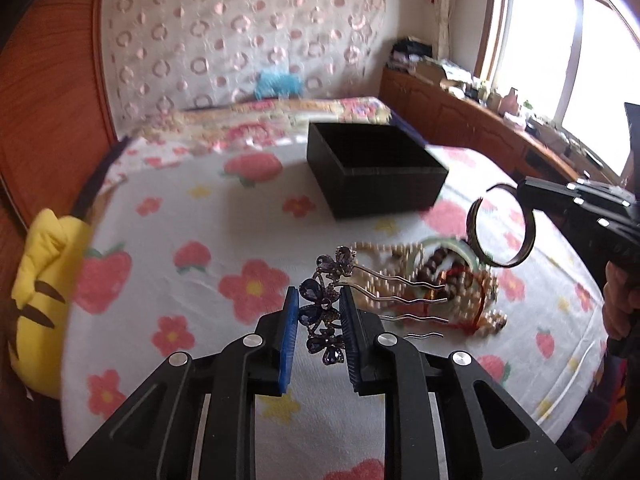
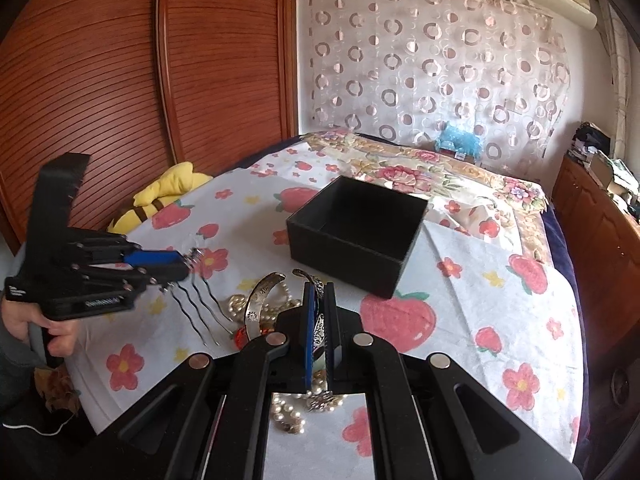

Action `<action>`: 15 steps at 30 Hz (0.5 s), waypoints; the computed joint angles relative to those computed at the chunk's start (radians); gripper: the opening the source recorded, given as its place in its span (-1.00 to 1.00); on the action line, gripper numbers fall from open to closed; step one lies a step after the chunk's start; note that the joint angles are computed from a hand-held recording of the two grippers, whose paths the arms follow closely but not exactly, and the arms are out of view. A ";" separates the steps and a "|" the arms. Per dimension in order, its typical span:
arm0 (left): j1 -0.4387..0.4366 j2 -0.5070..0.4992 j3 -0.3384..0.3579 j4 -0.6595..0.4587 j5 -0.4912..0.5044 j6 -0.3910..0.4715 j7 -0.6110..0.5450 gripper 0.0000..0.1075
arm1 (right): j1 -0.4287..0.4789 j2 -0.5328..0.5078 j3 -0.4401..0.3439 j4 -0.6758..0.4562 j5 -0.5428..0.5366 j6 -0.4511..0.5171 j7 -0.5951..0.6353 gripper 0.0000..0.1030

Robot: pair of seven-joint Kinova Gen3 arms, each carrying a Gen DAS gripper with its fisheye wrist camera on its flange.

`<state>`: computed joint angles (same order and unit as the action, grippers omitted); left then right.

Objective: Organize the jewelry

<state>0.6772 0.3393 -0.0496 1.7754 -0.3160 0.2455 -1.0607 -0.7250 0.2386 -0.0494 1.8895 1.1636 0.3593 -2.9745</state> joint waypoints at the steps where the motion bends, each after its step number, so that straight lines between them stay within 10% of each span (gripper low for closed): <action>1: 0.009 -0.003 -0.013 -0.003 -0.005 -0.004 0.009 -0.64 | 0.000 -0.001 0.005 0.001 0.009 -0.001 -0.009 -0.90; 15: -0.031 0.070 0.008 -0.199 0.013 0.026 -0.039 -0.64 | 0.102 0.056 0.042 -0.108 -0.061 -0.047 0.131 -0.90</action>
